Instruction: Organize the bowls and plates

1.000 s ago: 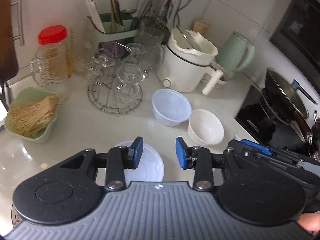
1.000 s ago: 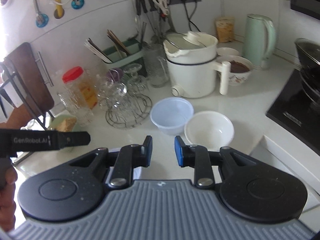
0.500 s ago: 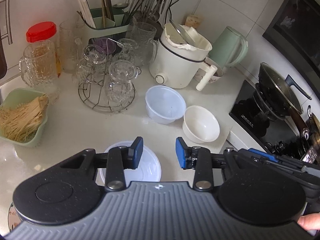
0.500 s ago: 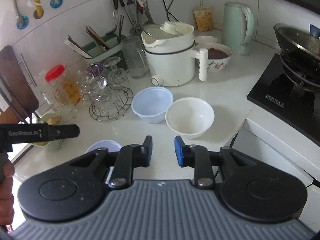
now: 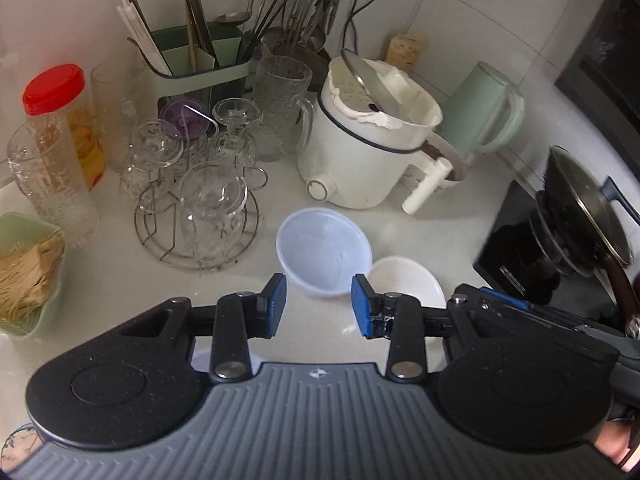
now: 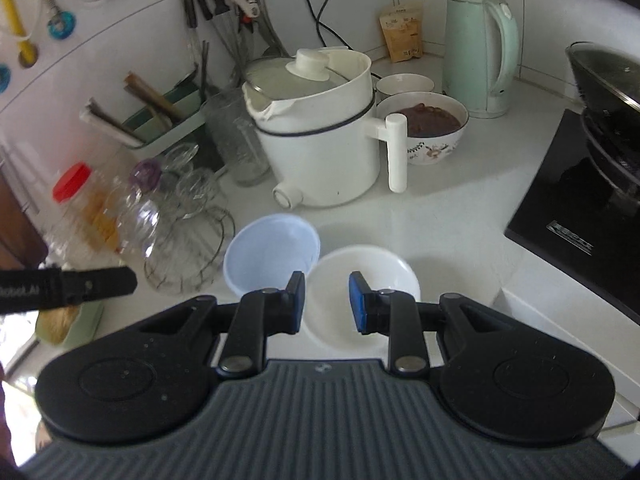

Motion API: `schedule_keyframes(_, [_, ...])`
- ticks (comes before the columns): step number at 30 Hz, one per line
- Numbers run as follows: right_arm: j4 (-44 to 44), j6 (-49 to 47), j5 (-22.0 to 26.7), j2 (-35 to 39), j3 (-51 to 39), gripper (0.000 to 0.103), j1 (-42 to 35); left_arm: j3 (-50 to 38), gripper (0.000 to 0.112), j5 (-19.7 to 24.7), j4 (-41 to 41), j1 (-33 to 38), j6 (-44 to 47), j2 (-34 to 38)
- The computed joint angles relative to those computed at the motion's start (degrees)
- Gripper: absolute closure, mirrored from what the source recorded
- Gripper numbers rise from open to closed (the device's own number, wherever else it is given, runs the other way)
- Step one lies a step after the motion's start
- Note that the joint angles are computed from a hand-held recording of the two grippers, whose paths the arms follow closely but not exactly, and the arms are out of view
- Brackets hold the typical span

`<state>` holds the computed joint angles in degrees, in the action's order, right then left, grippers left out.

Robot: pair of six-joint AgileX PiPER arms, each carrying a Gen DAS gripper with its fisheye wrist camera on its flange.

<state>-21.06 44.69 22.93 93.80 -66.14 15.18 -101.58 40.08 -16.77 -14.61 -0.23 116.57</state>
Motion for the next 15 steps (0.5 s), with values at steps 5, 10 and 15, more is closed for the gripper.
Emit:
schedule_keyframes(5, [9.0,-13.0,-0.9,8.2,-8.2,0.075,-4.2,-15.5,0.071,5.2,4.0,-1.9,-6.3,10.7])
schedule_keyframes(10, [21.3,-28.6,3.1,16.8,-19.1,0.075,-7.9,-31.5,0.071,11.6,8.7,-3.3,-12.5,22.0])
schedule_keyframes(15, [29.8,-39.3,7.5,23.5,-27.5,0.075,-9.8,-43.9,0.071,18.1,11.3,-3.5,-16.0,30.8])
